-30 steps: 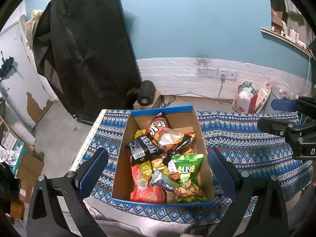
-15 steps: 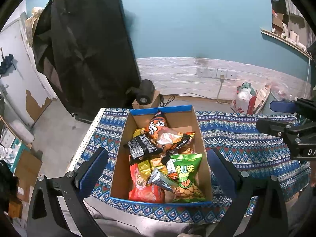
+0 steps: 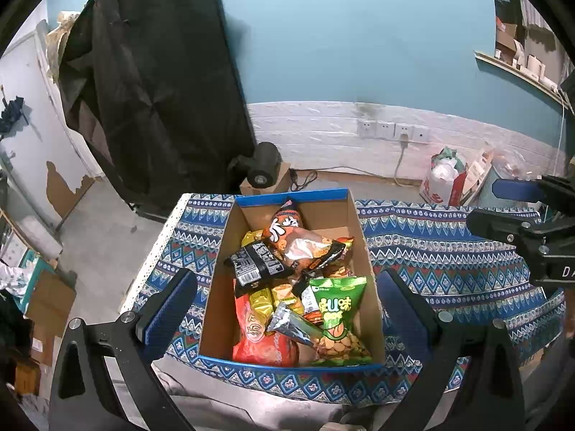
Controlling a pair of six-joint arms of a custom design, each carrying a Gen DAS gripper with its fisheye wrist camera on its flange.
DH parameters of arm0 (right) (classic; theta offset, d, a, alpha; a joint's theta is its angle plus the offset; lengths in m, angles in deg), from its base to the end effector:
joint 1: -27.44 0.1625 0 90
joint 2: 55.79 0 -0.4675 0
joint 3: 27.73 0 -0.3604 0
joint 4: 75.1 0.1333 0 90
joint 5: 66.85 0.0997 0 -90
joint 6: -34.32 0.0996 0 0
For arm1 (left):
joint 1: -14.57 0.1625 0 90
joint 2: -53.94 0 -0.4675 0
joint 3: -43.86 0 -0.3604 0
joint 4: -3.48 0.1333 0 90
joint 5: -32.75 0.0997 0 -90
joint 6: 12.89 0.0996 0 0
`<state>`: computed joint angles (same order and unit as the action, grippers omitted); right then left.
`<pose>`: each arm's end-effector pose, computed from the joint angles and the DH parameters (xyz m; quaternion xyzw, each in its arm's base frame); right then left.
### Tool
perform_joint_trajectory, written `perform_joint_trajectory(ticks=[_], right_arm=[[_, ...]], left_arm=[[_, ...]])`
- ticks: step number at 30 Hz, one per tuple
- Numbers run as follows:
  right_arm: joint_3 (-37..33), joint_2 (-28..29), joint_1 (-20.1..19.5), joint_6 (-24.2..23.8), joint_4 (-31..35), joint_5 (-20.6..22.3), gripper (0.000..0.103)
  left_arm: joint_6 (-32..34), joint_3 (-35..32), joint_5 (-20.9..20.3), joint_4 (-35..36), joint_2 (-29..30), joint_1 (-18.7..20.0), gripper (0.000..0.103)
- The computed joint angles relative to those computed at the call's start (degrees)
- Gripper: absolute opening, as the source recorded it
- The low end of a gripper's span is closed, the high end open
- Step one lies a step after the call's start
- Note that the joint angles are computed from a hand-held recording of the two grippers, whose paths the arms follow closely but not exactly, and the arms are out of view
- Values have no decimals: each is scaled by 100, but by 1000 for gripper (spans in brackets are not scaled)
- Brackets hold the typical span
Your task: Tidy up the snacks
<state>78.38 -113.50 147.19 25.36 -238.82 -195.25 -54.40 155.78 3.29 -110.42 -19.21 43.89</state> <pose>0.3660 -0.4963 0.2603 0.2374 -0.8932 0.2615 0.2783 -0.3285 -0.4368 0.3113 0.2069 0.8336 -0.3188 0.4009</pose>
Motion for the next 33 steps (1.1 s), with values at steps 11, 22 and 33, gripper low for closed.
perform_joint_trajectory(ticks=[11,22,33], right_arm=[[-17,-10,-10,11,37,-16,77],[-17,-13,-13,10,58,-17,77],[-22,-41,-28,13,105,-23,77]], left_arm=[[-209,-31,-8,76,-16,8,101],[-267,-25,24,139,-11,-8,101],[-213,-3,39,143,-6,-1,101]])
